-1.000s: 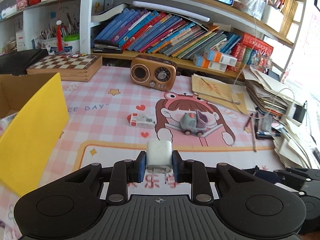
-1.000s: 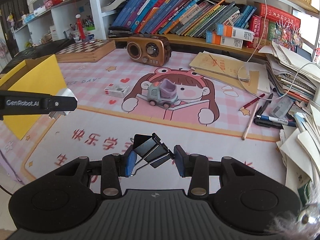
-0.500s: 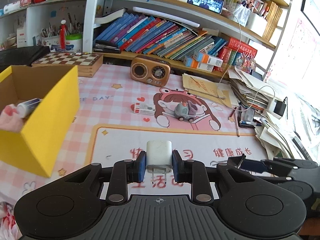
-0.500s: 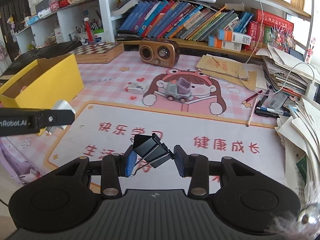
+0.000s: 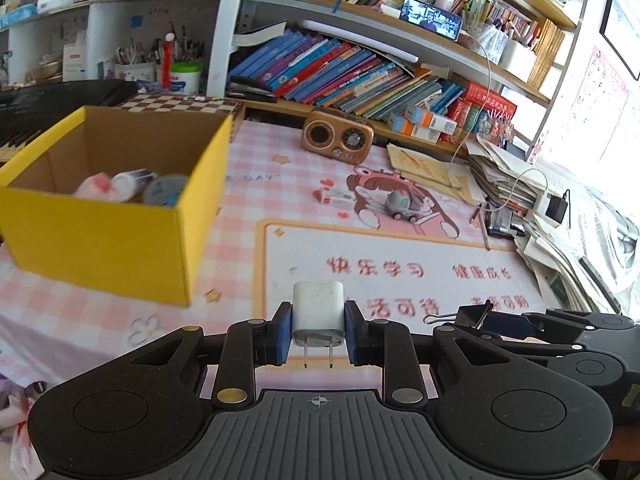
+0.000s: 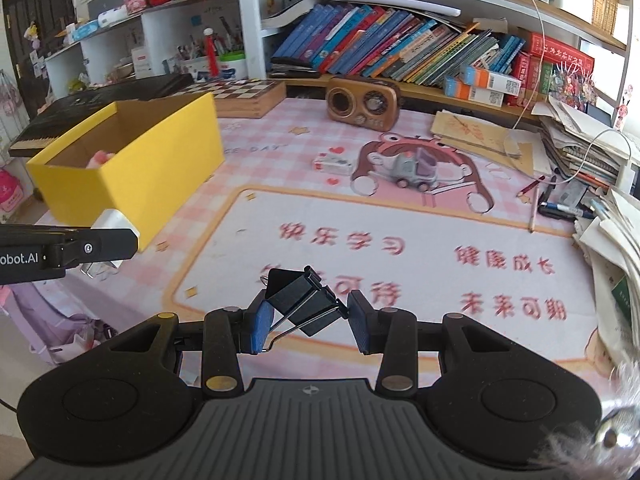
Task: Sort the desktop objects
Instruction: 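Lift the plug with the left tool while the right tool carries the clip toward the yellow box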
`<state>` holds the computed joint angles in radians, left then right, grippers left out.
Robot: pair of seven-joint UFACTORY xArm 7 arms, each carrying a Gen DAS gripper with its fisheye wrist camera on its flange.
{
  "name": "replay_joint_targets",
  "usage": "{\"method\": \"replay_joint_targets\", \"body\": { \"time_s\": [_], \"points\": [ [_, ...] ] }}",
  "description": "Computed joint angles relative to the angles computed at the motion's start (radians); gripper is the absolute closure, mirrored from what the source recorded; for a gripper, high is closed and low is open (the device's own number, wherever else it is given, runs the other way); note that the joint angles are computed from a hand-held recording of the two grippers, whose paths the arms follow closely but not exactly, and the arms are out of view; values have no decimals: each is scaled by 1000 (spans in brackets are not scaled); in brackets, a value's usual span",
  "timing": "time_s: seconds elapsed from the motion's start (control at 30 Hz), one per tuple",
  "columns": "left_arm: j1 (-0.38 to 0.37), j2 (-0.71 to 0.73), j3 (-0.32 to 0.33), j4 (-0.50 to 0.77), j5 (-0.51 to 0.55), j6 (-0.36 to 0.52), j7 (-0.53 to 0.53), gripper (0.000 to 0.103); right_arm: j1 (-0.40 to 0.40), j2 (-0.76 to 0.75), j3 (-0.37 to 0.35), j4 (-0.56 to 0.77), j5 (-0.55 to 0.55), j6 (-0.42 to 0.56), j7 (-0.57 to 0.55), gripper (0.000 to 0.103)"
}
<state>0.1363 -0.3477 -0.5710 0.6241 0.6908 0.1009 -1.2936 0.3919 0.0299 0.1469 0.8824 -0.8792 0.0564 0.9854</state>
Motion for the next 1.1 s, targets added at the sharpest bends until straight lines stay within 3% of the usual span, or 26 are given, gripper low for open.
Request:
{"method": "replay_joint_targets", "body": {
  "time_s": [0.27,0.47,0.73,1.1],
  "points": [
    [-169,-165,174,-162,-152,-7,195,78,46,-31,62,5,-224,79,307,65],
    [-258,-294,271,-273,-253,12,322,78,88,-33,107,17,-278,137,418,65],
    [-311,-458,342,-386,-376,62,438,78,153,-8,128,52,-237,188,400,65],
    [-288,-645,337,-484,-516,138,523,78,239,58,113,132,-191,213,315,65]
  ]
}}
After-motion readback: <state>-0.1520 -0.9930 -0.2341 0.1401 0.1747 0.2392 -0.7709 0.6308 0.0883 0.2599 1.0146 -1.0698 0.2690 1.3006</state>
